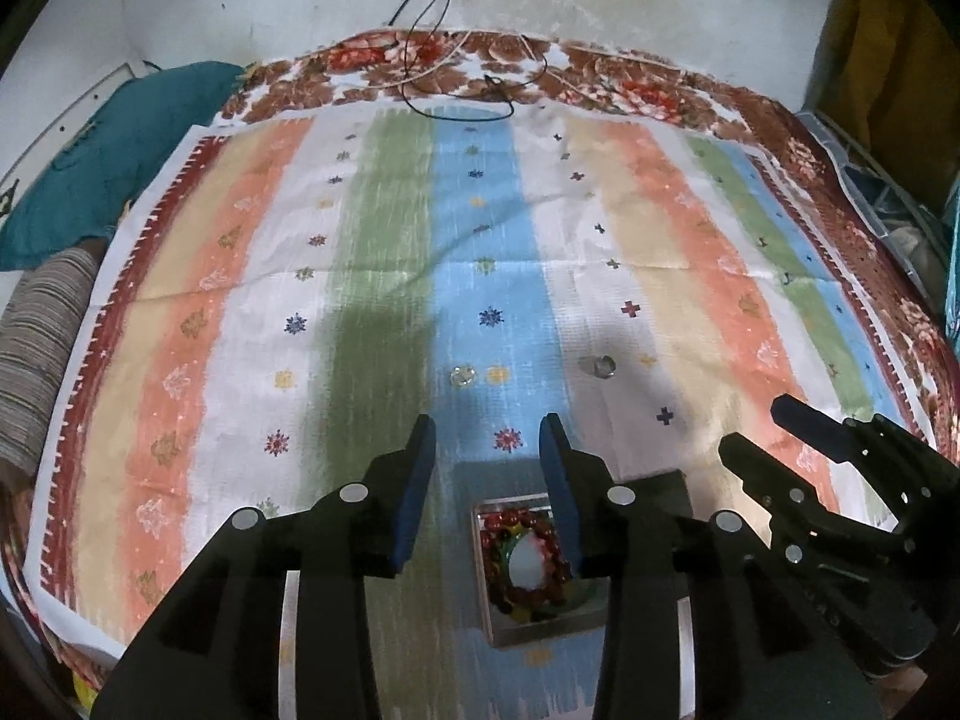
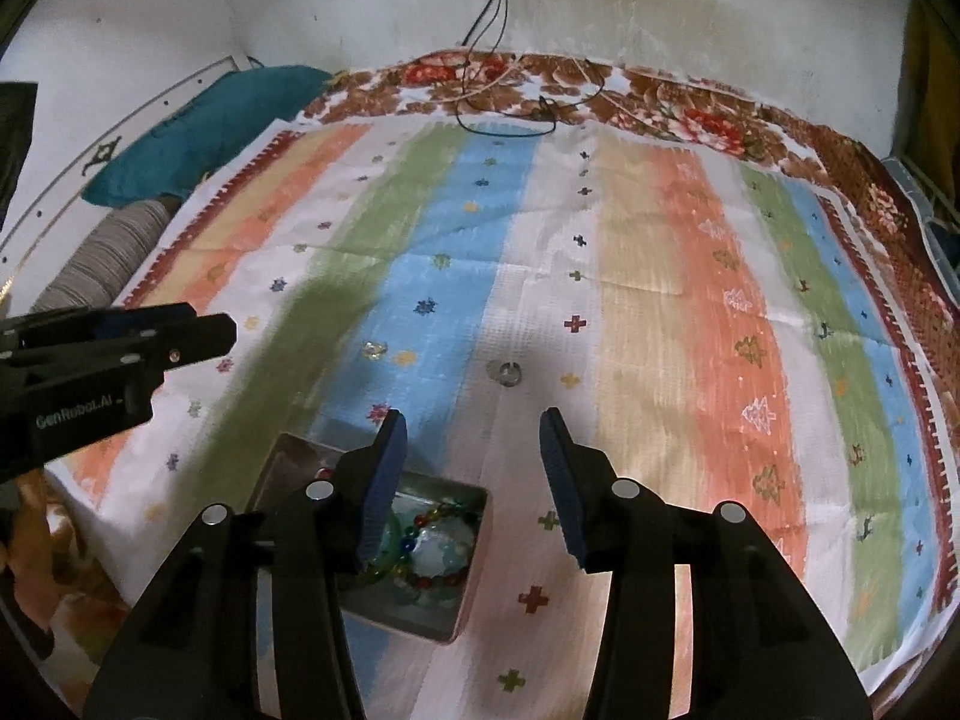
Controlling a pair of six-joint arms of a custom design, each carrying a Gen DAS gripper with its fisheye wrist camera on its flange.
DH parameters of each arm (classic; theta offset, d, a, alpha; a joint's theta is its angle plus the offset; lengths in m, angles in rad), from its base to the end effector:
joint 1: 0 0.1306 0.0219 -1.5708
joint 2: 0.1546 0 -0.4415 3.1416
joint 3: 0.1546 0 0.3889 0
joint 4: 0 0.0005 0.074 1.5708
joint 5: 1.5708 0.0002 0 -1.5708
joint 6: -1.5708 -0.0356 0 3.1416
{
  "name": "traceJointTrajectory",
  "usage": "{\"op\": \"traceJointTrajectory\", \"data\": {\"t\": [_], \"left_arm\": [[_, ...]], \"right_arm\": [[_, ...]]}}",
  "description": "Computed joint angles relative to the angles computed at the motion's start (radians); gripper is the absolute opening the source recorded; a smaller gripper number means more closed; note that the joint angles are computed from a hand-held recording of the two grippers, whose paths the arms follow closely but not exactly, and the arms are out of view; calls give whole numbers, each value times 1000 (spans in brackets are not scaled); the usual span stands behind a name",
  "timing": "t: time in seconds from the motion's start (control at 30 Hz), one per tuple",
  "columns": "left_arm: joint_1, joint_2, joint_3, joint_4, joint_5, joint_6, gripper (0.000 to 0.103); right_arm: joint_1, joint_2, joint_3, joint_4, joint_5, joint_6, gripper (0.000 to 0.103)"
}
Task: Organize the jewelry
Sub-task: 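Open both tools to drop the red and multicolour bracelets into the tin, then grasp the small gold charm with the left tool while the right grasps the clear ring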
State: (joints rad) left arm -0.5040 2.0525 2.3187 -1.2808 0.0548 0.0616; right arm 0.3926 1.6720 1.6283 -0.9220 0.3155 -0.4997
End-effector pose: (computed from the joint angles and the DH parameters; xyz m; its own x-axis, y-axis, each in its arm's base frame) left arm 0.6268 -0.3485 0.4949 -0.7735 0.3564 -0.5241 0.4608 0.8840 -0.0789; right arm 0.5434 0.2125 0.4519 -0.7631 0.1770 -0.6216 0.1880 0.9810 0.0486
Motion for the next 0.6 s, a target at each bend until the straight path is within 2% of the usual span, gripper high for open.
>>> {"op": "traceJointTrajectory", "data": {"t": [0.07, 0.17, 0.3, 0.43, 0.6], "left_arm": [[-1, 26, 37, -24, -12, -5, 38], [0, 69, 98, -76, -16, 0, 50], [-1, 138, 201, -142, -48, 8, 51], [1, 208, 316, -205, -53, 21, 59], [3, 294, 460, -291, -59, 16, 62]], "right_arm": [[-11, 12, 10, -15, -4, 5, 49], [-26, 27, 23, -22, -20, 8, 49], [-43, 51, 45, -23, -48, 1, 55], [-49, 89, 82, -52, -41, 29, 55], [-65, 120, 106, -70, -81, 19, 55]]}}
